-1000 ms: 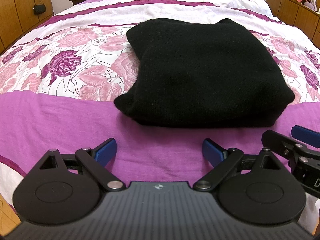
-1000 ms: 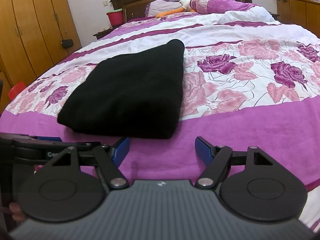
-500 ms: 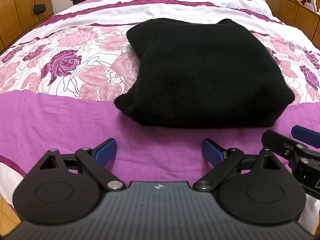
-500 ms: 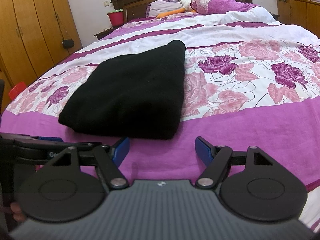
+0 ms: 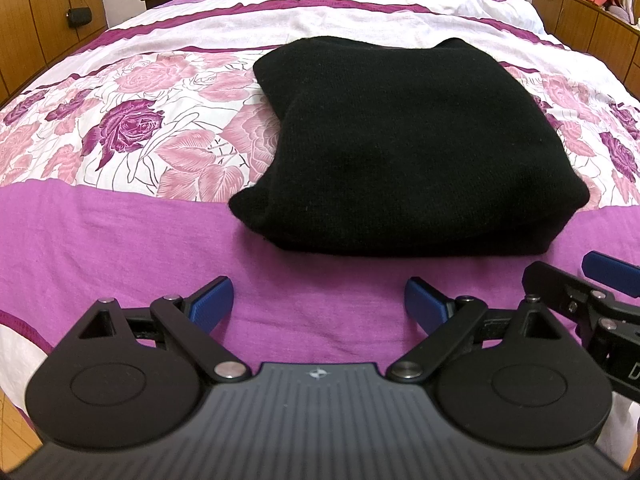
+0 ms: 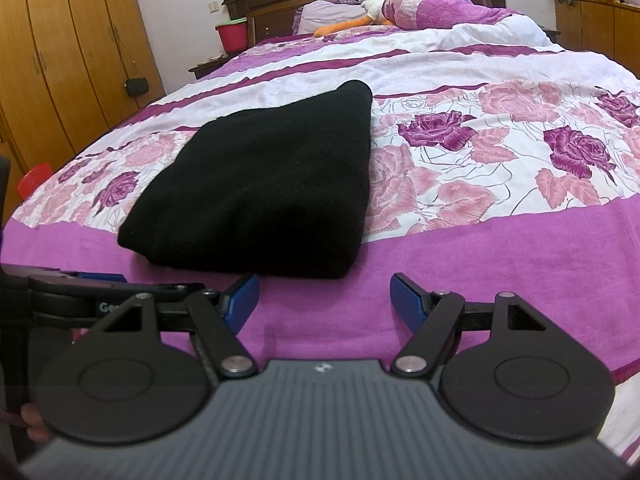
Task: Fold small clothes
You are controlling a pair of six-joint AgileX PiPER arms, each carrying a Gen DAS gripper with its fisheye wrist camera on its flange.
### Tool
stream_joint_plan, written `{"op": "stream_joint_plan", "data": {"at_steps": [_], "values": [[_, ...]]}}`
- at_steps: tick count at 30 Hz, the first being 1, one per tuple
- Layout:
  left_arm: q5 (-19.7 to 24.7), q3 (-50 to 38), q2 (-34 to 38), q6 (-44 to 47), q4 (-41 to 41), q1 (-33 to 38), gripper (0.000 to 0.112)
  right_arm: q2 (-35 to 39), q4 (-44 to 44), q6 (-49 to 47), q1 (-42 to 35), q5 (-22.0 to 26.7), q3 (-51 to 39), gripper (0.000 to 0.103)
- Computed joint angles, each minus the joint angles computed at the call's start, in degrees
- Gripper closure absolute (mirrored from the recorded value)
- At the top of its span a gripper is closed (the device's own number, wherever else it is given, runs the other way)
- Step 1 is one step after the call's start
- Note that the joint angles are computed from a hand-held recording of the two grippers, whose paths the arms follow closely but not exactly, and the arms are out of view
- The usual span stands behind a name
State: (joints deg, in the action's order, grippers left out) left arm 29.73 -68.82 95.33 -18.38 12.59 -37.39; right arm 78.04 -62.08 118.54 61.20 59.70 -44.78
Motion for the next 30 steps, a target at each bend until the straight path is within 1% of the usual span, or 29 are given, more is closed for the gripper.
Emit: {"op": "stream_joint_plan", "data": {"at_steps": [25,30], "values": [[-0.18,0.12,-0.07,0.31,-0.3,0.15,0.017,-0.32,-0.19,0.04,0.42,0.6,0.05,0.029],[-0.24,0.08,-0.12,0.49,-0.53,0.17,0.017,-0.49,0.16,-0.49,0.79,1.65,-0.67,0.029]]}}
